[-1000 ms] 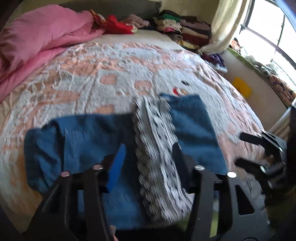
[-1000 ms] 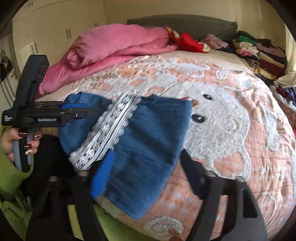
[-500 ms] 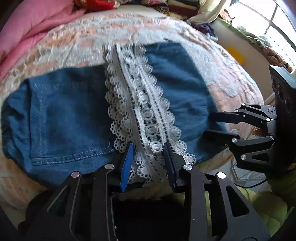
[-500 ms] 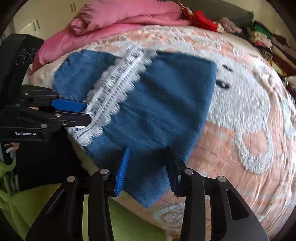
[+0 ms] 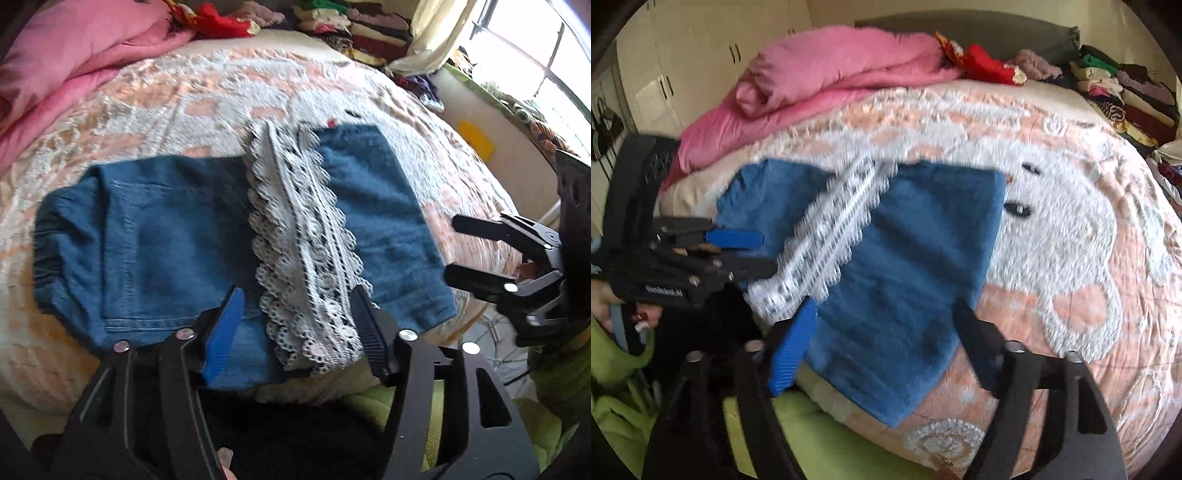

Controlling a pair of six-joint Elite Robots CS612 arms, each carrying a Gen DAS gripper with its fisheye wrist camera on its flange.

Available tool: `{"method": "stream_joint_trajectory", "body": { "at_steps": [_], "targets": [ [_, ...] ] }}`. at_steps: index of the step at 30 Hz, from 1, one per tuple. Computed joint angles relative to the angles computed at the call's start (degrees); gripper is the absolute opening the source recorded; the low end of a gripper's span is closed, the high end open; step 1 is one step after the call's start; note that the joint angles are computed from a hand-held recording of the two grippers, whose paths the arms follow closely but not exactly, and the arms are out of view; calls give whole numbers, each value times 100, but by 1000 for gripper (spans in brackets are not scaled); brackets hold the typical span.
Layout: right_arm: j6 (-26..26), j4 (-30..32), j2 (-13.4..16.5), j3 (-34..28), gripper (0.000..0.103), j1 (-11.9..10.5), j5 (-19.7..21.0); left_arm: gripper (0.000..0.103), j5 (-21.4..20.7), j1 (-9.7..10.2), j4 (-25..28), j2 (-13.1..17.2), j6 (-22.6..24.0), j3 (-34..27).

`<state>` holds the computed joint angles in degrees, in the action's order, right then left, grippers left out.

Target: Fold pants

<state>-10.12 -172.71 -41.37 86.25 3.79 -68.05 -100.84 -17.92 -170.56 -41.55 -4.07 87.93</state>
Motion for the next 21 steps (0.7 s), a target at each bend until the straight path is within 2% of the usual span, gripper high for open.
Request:
{"method": "stream_joint_trajectory", "body": {
  "at_steps": [4, 11, 21],
  "targets": [
    [74, -220, -13, -50, 83, 9, 46, 65, 177, 28, -207, -58, -109, 77],
    [-125, -142, 29, -332, 83, 100, 88, 79, 567, 105, -470, -125, -352, 167],
    [-769, 505, 371, -1243, 83, 388, 266, 82, 1130, 261, -602, -155, -713, 244]
  ]
}}
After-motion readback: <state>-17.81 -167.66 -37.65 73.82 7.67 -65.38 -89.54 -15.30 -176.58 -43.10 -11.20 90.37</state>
